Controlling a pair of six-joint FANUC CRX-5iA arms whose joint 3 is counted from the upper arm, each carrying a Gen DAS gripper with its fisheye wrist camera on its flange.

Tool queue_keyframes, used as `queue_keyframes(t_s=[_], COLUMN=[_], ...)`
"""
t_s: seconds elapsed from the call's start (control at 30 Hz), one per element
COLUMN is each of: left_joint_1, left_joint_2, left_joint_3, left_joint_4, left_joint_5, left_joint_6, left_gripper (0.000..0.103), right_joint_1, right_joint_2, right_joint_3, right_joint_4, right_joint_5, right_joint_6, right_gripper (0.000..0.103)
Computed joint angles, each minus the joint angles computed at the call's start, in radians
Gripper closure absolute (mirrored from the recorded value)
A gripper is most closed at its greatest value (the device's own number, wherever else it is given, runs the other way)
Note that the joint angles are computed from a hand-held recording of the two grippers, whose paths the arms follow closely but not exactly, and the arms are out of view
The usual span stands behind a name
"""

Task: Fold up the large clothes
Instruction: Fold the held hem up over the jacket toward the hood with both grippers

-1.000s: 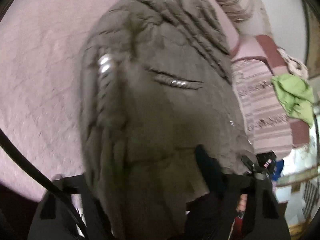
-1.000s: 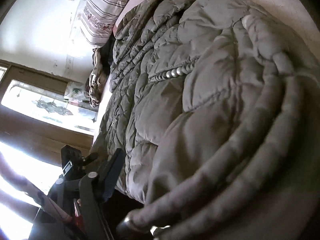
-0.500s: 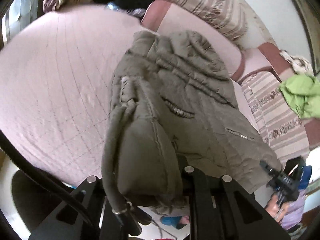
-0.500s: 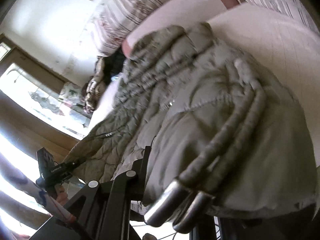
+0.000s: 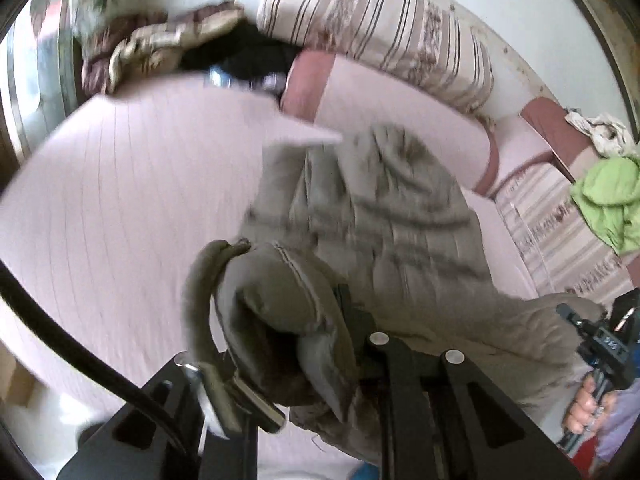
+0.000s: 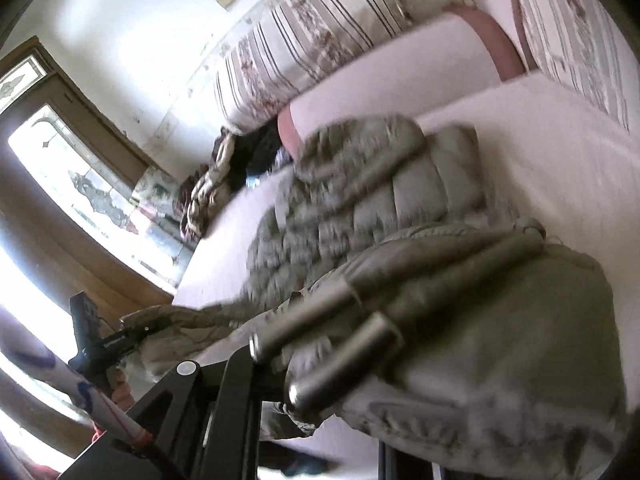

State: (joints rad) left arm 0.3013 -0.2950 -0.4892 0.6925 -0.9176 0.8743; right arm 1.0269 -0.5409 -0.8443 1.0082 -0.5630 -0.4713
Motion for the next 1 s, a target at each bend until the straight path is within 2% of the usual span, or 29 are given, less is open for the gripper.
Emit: queue_keyframes(t_s=[0.07, 0.1, 0.2, 0.27, 0.37, 0.47, 0.7, 0.83, 1.0], left_joint_1=[-0.048, -0.083, -0.151, -0.186, -0.237, -0.297, -0.392, -0.430, -0.451], left_joint_2=[0.043, 0.088, 0.205, 0.296, 0.453, 0.633, 0.948, 1.072, 1.138], left_joint_3=[0.055, 0.114, 0.265, 0.386, 0.608, 0.867, 1.295, 1.447, 1.497], left_joint_4=[-0.033, -0.087, -0.208, -0.297, -0.444, -0.593, -0.800, -0.885, -0.931], left_joint_5=[0.073, 0.106, 0.136, 0.126, 0.052, -0.061, -0.251, -0.313, -0.309], left_joint_6=[0.035, 0.092, 0.230, 0.341, 0.523, 0.689, 0.912, 0.954, 0.973], left_gripper=[0.086, 0.086, 0.086, 0.086, 0.086, 0.086, 0.083, 0.081, 0.077], right_joint_1=[-0.058, -0.103, -0.187, -0.236, -0.299, -0.360, -0.471, -0.508, -0.540], right_joint_2=[0.038, 0.071, 0.169, 0.241, 0.340, 0.457, 0.716, 0.803, 0.840], right_joint_3=[0.043, 0.077, 0.178, 0.250, 0.356, 0.481, 0.752, 0.808, 0.782], right_joint_4=[-0.002, -0.010, -0.050, -0.082, -0.155, -0.246, -0.457, -0.510, -0.546], right_joint_5=[0.023, 0.043, 0.054, 0.051, 0.039, 0.018, -0.056, -0.060, 0.016], right_joint_6=[0.044, 0.076, 0.161, 0.218, 0.314, 0.418, 0.638, 0.672, 0.658], right_gripper=[0.085, 0.085, 0.086, 0.085, 0.085, 0.085, 0.085, 0.085, 0.085])
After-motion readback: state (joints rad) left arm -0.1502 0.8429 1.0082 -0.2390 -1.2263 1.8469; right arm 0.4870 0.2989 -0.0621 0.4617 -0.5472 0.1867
